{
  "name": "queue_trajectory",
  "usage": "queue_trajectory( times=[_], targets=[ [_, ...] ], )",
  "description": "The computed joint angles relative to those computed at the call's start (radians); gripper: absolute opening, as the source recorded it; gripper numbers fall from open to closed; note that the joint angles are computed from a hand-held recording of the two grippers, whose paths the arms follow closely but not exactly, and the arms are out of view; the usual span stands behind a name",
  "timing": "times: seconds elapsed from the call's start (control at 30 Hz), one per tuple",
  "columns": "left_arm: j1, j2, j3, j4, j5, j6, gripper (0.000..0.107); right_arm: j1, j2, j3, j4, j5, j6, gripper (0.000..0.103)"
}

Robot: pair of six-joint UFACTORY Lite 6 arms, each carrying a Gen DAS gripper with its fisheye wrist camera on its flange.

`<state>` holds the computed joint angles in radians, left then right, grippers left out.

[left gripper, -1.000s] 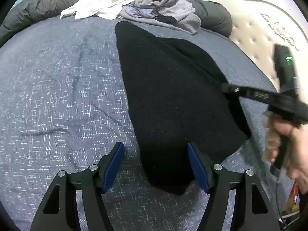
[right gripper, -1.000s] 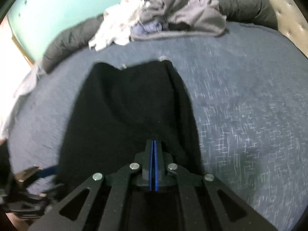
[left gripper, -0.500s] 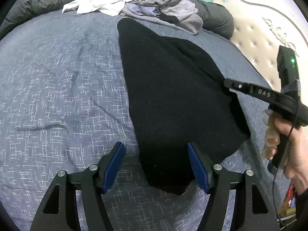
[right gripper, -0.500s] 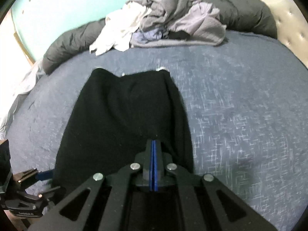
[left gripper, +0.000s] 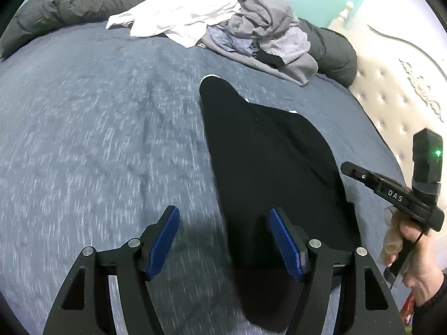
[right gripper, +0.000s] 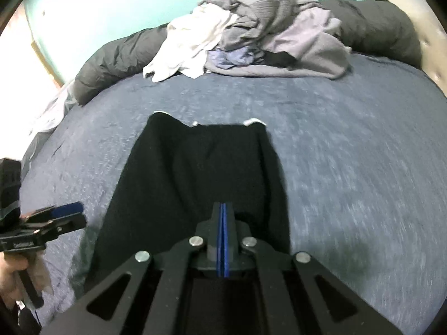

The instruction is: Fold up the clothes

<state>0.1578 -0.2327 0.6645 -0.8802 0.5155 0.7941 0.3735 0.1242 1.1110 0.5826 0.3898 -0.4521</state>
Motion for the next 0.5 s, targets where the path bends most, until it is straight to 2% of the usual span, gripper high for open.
queue_trajectory(
  times=[0.2, 0.33, 0.5],
  targets=[
    [-0.08, 0.178, 0.119, 0.035, -0.057, -0.024, 0.071, 0.024, 0.266, 0.28, -0.176, 0.072, 0.129, 0.0],
    [-0.084, 0.204, 0.089, -0.043, -0.079, 0.049, 0.071, 0.025, 0.407, 0.435, -0.339, 0.142, 0.272, 0.0],
    [-0.061, 0.21, 0.042, -0.154, -0.081, 0.138, 0.071, 0.004, 0.413, 0.428, -0.474, 0.109, 0.413, 0.0]
  ],
)
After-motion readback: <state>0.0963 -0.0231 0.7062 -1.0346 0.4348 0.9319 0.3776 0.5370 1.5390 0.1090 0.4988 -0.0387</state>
